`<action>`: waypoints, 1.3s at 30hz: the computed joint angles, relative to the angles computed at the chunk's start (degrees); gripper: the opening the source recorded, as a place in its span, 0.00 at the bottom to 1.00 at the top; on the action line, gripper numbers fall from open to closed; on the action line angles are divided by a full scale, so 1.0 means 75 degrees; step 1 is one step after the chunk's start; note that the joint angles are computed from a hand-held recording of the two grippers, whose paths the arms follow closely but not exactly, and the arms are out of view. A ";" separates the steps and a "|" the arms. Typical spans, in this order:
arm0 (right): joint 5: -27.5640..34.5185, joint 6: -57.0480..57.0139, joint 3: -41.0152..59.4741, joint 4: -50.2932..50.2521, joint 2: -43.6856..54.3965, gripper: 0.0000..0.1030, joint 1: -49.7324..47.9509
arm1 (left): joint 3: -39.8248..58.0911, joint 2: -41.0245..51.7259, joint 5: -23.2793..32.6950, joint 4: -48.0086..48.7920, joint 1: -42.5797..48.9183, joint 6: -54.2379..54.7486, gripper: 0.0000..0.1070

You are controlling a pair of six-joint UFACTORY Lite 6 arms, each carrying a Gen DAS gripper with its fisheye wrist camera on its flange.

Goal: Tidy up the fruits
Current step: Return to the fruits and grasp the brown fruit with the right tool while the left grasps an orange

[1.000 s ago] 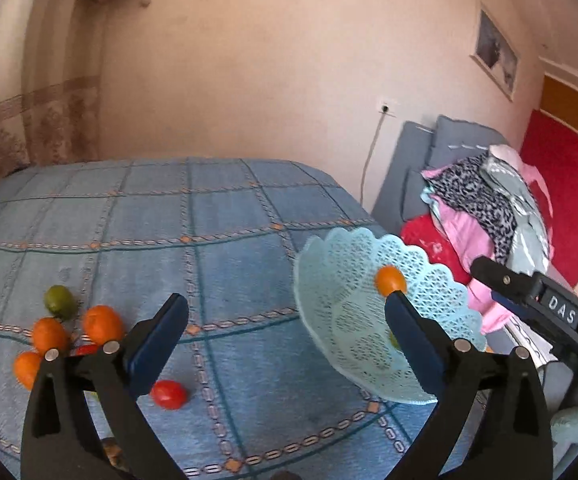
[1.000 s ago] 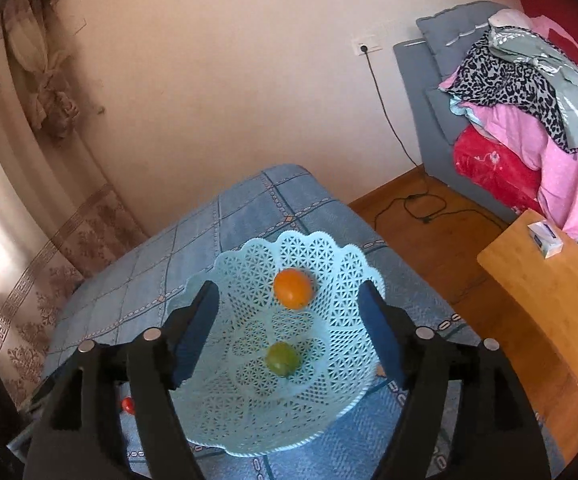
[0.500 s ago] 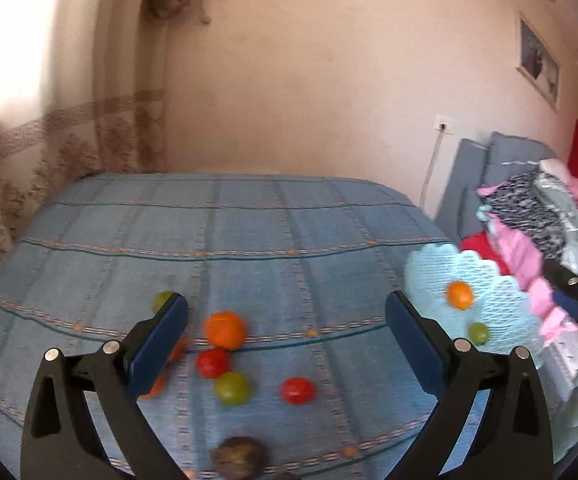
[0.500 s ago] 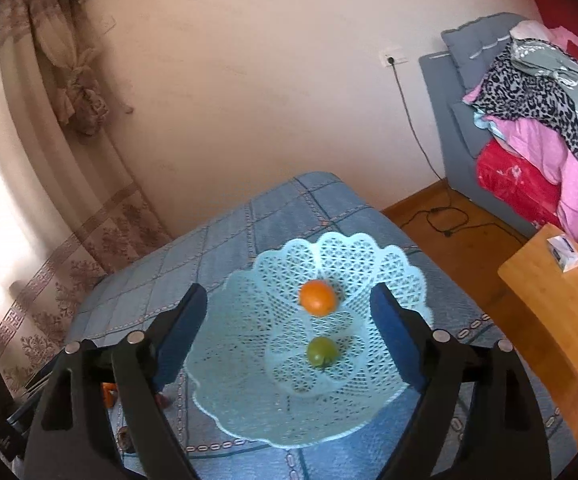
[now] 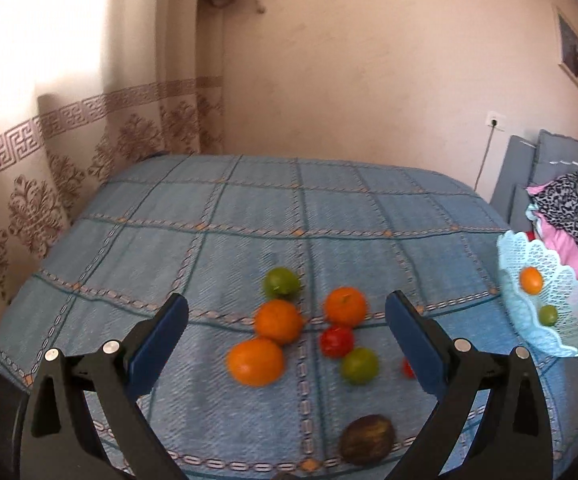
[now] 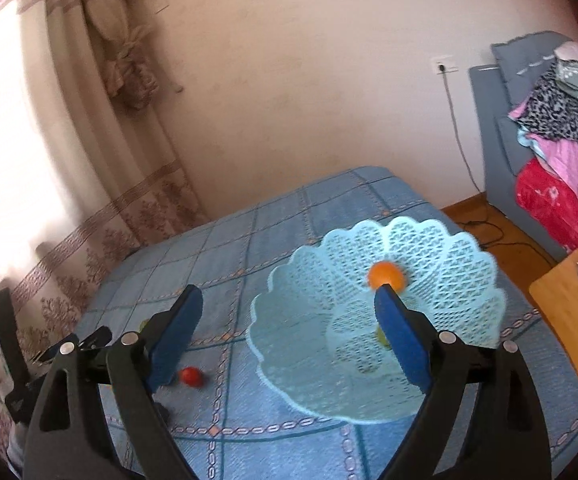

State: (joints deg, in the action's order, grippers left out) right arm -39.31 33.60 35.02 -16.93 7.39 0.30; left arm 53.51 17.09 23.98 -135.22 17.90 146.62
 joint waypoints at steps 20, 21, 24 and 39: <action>0.0064 -0.1605 0.0360 0.1436 0.1057 0.87 0.1955 | 0.1170 0.1831 -0.0367 0.1891 0.0371 -0.1403 0.76; 0.0069 -0.1644 0.0383 0.1473 0.1090 0.87 0.1994 | 0.1288 0.1940 -0.0411 0.2154 0.0370 -0.1677 0.73; 0.0092 -0.1680 0.0439 0.1486 0.1190 0.87 0.2123 | 0.1599 0.2211 -0.0475 0.2959 0.0385 -0.2493 0.64; 0.0224 -0.2156 0.0781 0.1628 0.1750 0.87 0.2900 | 0.1354 0.2064 -0.0301 0.2805 0.0463 -0.2430 0.39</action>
State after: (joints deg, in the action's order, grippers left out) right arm -37.63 17.44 40.88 -4.72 20.51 22.06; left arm 63.66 32.58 21.72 -114.18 21.37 128.40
